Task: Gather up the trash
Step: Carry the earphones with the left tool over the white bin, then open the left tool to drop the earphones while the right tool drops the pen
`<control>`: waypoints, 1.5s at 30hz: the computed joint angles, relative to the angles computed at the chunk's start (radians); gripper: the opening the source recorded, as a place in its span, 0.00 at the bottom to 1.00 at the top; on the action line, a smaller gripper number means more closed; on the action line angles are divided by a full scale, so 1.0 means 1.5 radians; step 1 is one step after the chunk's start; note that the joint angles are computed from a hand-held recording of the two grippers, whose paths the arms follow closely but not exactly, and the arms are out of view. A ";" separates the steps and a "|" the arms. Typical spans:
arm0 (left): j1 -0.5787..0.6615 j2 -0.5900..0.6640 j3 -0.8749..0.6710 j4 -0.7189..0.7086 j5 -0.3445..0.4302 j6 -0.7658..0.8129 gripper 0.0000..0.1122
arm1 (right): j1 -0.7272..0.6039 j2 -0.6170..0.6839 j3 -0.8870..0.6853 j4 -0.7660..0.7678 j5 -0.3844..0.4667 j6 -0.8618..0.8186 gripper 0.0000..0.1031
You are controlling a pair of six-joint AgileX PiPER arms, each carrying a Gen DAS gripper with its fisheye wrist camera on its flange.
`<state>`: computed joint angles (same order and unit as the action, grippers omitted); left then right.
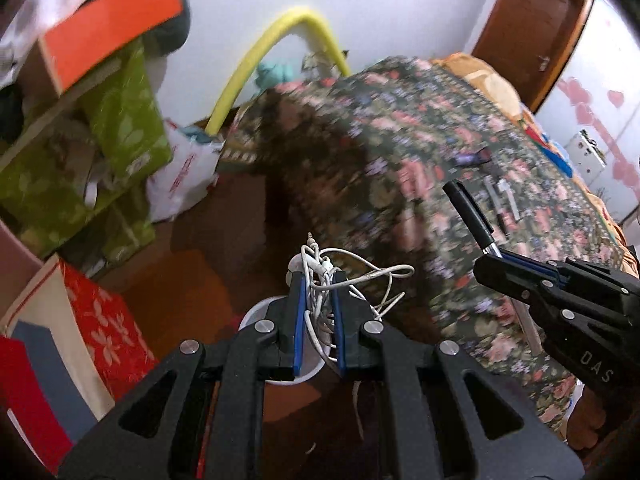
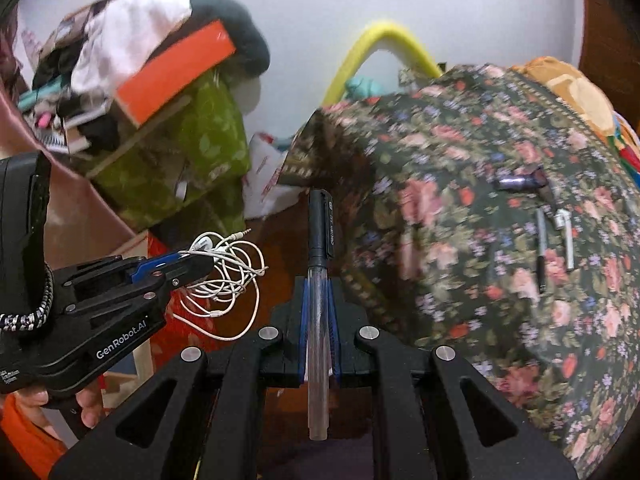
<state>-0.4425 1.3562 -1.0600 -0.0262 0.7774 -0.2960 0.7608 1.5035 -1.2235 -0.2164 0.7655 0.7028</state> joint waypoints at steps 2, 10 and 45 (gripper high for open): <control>0.021 0.006 0.017 -0.018 -0.007 0.020 0.10 | 0.001 0.037 -0.016 0.022 -0.005 -0.020 0.08; 0.100 0.062 0.063 -0.085 -0.028 0.098 0.10 | -0.011 0.200 -0.107 0.133 0.003 -0.123 0.08; 0.151 0.167 0.048 -0.110 -0.031 0.116 0.23 | -0.052 0.340 -0.220 0.204 0.064 -0.219 0.33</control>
<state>-0.2165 1.6072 -0.9887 -0.1911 0.7313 -0.1213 0.6834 2.0129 -1.5528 0.0896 0.8619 0.3743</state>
